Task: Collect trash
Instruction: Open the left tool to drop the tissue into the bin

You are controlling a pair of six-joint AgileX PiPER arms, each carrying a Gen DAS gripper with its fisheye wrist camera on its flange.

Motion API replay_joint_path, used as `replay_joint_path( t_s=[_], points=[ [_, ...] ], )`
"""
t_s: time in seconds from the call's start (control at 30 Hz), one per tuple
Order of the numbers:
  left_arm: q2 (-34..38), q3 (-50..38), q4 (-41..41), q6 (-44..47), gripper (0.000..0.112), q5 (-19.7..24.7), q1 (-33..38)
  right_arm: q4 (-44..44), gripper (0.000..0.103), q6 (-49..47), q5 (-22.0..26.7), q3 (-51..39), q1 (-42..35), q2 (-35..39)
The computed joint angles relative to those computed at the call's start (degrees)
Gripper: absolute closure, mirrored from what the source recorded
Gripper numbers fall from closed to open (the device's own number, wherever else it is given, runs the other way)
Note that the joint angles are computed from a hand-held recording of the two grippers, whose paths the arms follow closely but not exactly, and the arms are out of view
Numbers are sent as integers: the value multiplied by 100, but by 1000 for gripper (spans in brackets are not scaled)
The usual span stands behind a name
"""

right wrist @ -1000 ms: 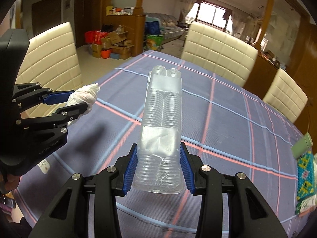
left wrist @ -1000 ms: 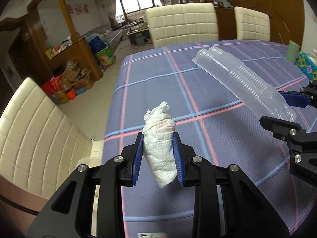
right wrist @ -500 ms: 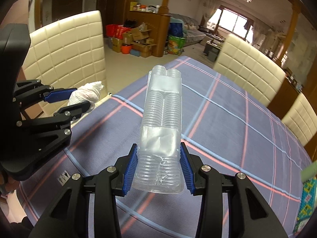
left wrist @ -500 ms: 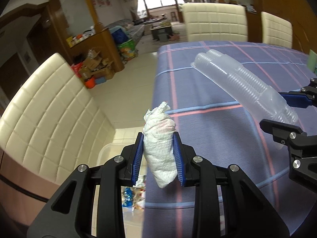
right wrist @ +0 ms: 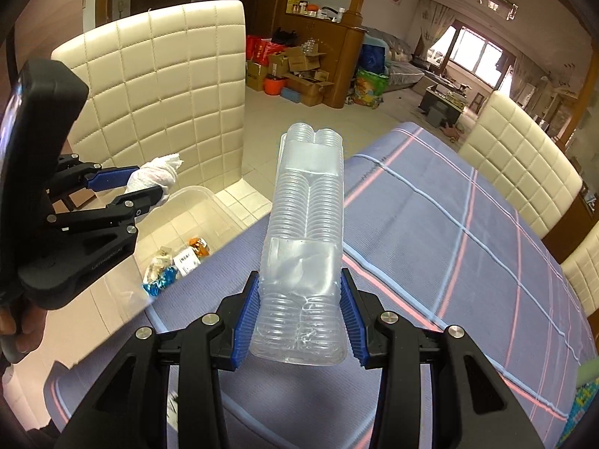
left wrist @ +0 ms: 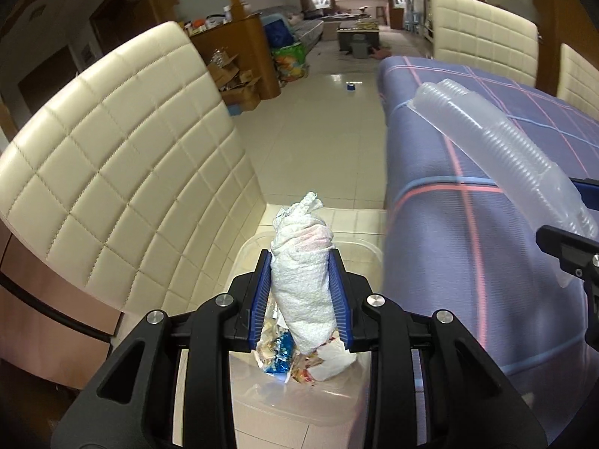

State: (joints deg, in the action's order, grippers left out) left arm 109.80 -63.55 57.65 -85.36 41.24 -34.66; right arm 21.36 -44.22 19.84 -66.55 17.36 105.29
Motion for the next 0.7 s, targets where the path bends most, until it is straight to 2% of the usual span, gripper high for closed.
replay_joint_path(
  t_s=[0.03,0.07,0.1,0.13,0.2,0.43,0.53,0.7],
  points=[
    [20,10,60,-39,77,15,47,-49,63,72,1,-44,42,43],
    [50,6,106,-85,58,71,98,-99,63,130,-3,-87,72,89],
    [52,29,208,-197,31,85,144,-203,63,245,-10,-139,119,144],
    [28,105,426,-451,22,72,162,-293,63,350,-22,-189,160,199],
    [-70,310,858,-878,19,-58,224,-361,63,463,-25,-293,215,312],
    [-75,555,845,-1089,15,351,302,-459,63,663,210,-705,401,704],
    [-205,863,897,-1395,14,352,352,-382,62,618,380,-886,580,870],
    [-473,1402,986,-1839,14,231,514,-654,61,914,403,-1180,1042,1230]
  ],
)
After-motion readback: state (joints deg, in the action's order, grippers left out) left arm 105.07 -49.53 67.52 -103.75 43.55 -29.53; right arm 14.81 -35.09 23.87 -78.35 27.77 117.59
